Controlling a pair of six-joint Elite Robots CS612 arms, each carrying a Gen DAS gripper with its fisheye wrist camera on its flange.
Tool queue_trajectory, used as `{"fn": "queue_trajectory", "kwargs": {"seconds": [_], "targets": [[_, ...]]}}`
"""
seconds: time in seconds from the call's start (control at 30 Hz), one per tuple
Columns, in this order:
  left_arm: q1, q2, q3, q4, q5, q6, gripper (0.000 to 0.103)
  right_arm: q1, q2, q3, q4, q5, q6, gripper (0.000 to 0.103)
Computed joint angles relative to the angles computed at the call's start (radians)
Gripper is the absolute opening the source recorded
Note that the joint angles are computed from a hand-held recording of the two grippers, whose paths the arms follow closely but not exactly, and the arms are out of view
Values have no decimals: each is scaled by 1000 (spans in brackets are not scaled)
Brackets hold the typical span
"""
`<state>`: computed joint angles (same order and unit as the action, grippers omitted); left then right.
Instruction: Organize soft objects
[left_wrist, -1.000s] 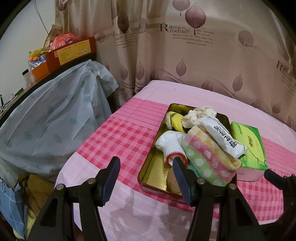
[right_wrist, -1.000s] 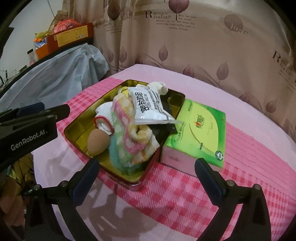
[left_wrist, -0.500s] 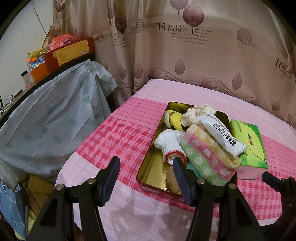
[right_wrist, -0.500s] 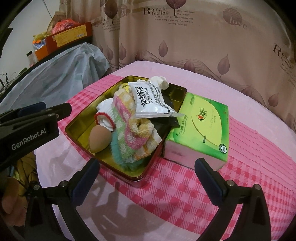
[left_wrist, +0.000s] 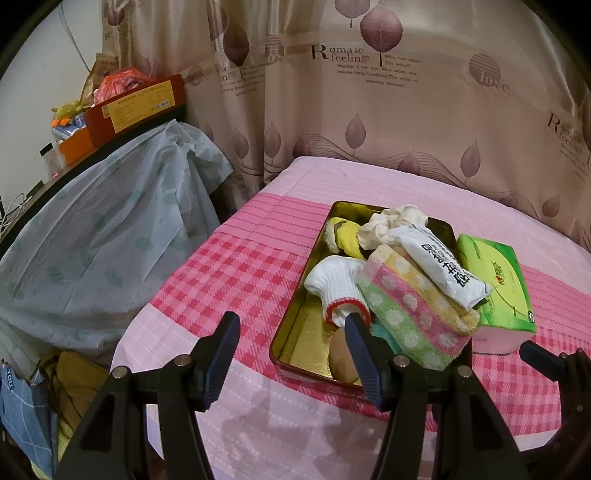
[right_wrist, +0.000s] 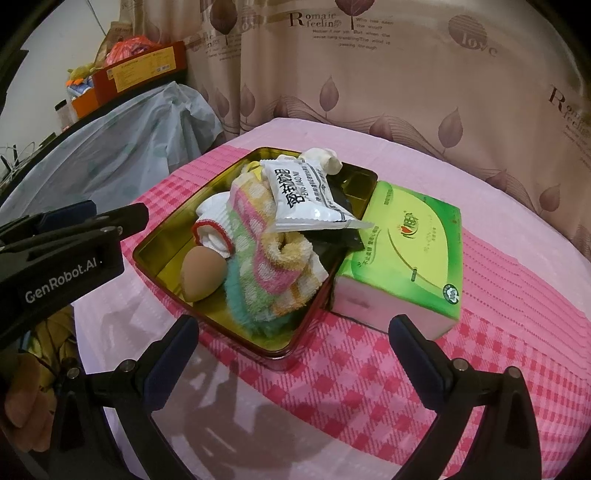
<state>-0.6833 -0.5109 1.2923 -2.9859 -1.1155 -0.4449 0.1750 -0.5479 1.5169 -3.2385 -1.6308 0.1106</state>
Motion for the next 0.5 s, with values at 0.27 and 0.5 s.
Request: {"fn": "queue_trajectory", "kwargs": {"seconds": [0.27,0.5], "targets": [[3,-1,-1,9,-12,11,60,2,0,2,7,6,-4,101],[4,3,-7,16,-30,25,61,1,1,-1,13,10,-9,101]]}}
